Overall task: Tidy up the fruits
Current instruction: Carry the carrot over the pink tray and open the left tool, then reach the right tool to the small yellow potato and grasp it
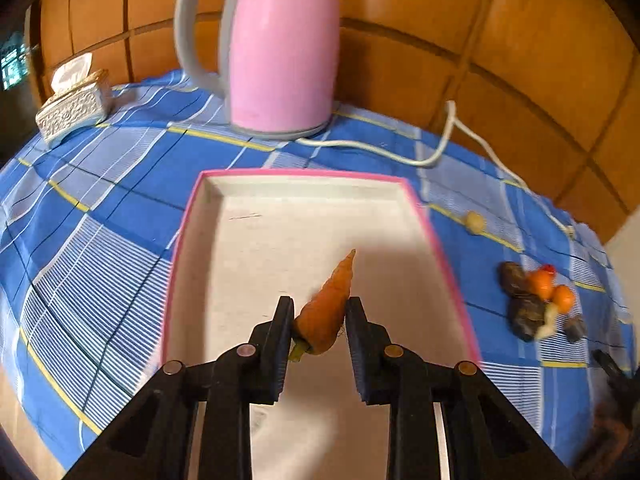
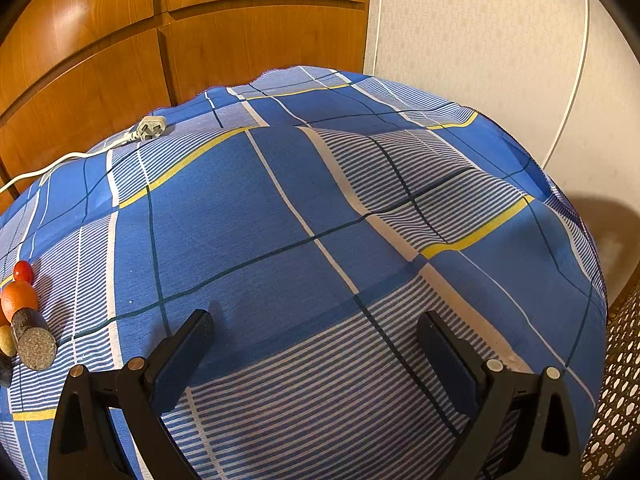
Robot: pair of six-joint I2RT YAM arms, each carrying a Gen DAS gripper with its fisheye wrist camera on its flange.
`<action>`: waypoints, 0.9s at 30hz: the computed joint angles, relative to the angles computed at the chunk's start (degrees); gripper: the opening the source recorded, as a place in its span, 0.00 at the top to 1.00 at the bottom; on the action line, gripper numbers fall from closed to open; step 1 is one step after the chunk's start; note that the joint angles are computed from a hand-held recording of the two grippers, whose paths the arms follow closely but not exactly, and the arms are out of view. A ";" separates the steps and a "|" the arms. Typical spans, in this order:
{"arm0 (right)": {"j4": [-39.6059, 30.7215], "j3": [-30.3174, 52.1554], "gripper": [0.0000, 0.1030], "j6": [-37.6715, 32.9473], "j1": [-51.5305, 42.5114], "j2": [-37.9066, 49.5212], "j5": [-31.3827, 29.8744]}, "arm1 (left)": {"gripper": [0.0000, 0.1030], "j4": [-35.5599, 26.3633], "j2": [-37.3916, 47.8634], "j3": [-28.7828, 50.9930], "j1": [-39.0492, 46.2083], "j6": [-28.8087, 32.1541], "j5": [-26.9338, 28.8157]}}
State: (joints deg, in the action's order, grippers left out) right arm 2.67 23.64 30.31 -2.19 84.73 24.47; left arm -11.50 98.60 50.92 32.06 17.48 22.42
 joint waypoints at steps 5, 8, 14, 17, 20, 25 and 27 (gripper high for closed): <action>0.28 -0.19 0.00 0.01 -0.08 -0.06 -0.17 | 0.62 2.37 1.57 -0.76 0.66 -1.70 -0.95; 0.35 -0.18 0.00 -0.03 -0.21 -0.04 -0.38 | 0.55 4.61 0.05 -3.43 1.60 -2.62 -0.99; 0.26 -0.11 0.00 0.08 -0.10 0.02 -0.35 | 0.45 6.28 -8.99 -11.47 5.38 -4.41 0.49; -0.08 -0.06 0.00 0.26 -0.11 0.01 -0.23 | 0.43 7.33 -14.55 -16.07 7.32 -3.90 1.21; 0.07 -0.07 0.00 0.40 -0.11 0.20 -0.34 | 0.38 6.96 -19.81 -20.14 10.01 -2.22 2.53; 0.23 -0.40 0.00 0.60 -0.18 -0.06 -0.64 | 0.33 5.78 -25.16 -24.38 13.09 -1.98 3.54; 0.25 -0.37 0.00 0.75 0.04 0.02 -0.53 | 0.30 5.95 -26.87 -26.31 14.07 -1.41 3.88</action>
